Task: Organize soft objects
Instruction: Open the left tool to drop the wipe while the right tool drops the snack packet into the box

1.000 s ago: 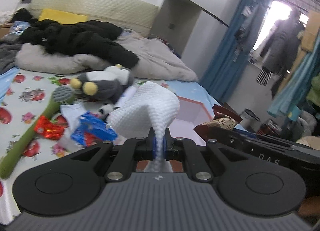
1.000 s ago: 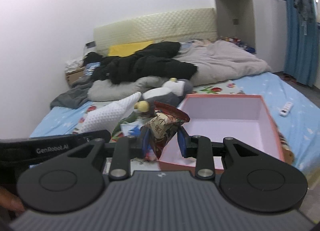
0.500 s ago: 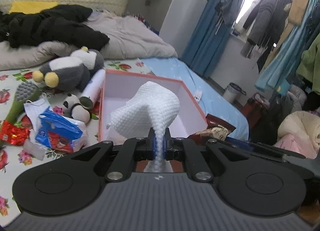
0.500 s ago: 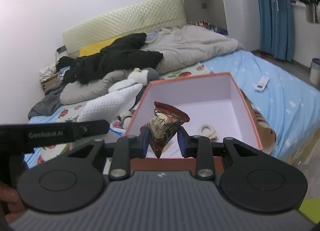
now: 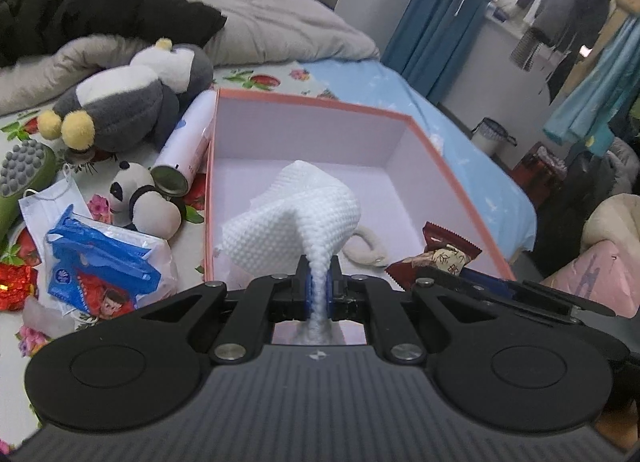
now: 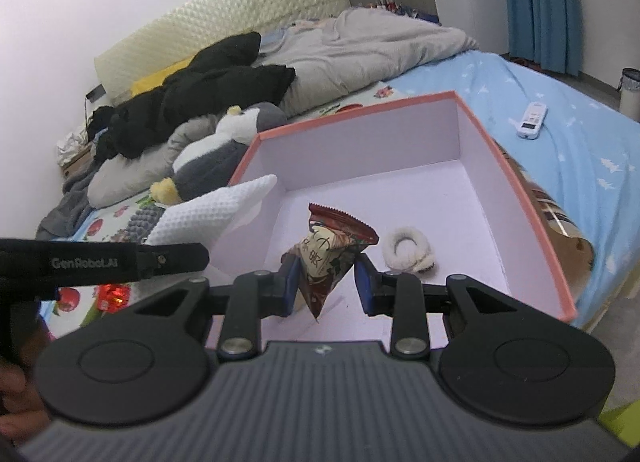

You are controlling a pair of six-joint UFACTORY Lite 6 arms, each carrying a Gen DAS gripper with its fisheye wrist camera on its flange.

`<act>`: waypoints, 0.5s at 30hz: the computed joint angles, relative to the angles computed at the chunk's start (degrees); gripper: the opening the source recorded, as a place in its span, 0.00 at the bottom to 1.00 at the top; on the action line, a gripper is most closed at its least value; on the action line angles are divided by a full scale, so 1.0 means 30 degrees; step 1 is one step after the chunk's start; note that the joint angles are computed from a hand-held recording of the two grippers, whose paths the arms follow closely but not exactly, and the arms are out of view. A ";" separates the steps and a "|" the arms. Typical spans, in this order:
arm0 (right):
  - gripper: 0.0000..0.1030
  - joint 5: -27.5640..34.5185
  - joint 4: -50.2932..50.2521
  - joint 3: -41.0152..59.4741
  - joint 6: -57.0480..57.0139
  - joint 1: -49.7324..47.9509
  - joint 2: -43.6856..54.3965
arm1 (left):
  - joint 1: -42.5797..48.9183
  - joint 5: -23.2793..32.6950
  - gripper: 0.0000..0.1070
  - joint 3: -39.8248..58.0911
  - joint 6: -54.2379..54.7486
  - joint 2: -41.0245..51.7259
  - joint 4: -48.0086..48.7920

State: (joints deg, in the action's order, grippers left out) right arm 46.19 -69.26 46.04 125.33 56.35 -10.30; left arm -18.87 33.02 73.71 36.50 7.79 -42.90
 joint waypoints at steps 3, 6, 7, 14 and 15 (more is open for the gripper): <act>0.33 -0.1853 -0.0760 -0.0106 -0.0086 -0.1775 0.0558 | -0.0189 -0.0219 0.08 0.1792 -0.0560 0.2306 0.0542; 0.33 -0.3278 -0.1671 -0.0036 -0.0114 -0.3258 0.1248 | -0.0216 -0.0187 0.08 0.3517 -0.1075 0.4319 0.0938; 0.33 -0.3706 -0.1882 0.0022 -0.0112 -0.3685 0.1521 | -0.0228 -0.0141 0.08 0.4047 -0.1232 0.4885 0.1075; 0.33 -0.5678 -0.3085 0.0132 0.0369 -0.5487 0.2508 | -0.0353 0.0432 0.40 0.7066 -0.2366 0.7854 0.2320; 0.33 -0.5775 -0.3116 0.0191 0.0332 -0.5589 0.2580 | -0.0359 0.0495 0.50 0.7283 -0.2608 0.8034 0.2509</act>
